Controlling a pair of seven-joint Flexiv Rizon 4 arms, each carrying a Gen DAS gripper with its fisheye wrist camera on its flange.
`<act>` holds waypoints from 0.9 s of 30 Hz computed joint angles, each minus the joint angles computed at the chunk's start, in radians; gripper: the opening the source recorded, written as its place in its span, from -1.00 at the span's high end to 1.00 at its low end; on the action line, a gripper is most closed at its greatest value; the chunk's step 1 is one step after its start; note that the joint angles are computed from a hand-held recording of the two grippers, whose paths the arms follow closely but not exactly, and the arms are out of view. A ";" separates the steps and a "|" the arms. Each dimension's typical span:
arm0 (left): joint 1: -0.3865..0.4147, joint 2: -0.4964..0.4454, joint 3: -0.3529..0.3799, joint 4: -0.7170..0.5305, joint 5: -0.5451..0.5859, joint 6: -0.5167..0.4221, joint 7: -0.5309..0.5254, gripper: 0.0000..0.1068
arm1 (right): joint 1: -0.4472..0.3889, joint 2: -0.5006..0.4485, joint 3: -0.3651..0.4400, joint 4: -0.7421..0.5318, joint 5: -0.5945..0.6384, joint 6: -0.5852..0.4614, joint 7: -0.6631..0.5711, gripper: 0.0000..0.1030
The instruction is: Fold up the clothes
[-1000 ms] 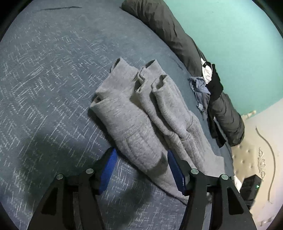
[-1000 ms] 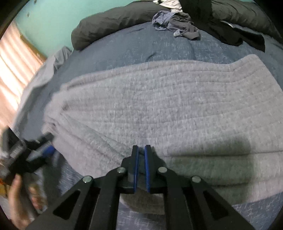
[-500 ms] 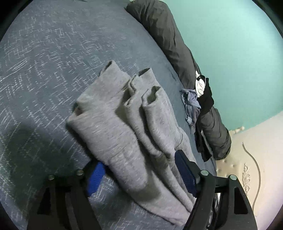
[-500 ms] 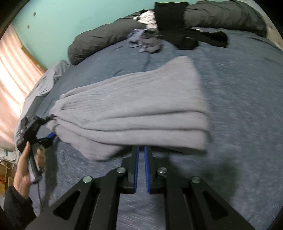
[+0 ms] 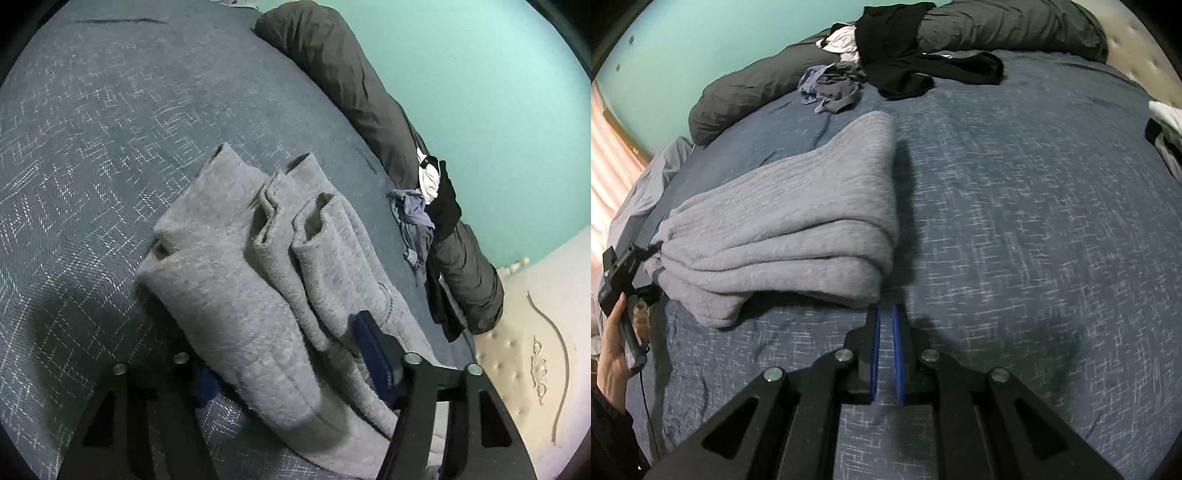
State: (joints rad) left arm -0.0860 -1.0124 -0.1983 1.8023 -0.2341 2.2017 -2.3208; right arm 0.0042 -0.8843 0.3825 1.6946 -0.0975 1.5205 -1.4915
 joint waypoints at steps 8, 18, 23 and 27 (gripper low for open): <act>-0.014 0.005 0.018 0.007 0.004 0.037 0.016 0.48 | -0.033 0.000 0.021 0.016 0.012 0.019 -0.004 0.88; -0.161 0.089 0.116 0.005 -0.128 0.029 0.200 0.64 | -0.124 -0.018 0.100 0.022 0.015 0.047 -0.032 0.88; -0.250 0.132 0.155 -0.073 -0.227 -0.063 0.346 0.66 | -0.220 -0.046 0.183 0.039 0.018 0.072 -0.050 0.88; -0.406 0.108 0.274 -0.260 -0.381 -0.228 0.523 0.67 | -0.307 -0.085 0.267 0.045 0.014 0.089 -0.055 0.88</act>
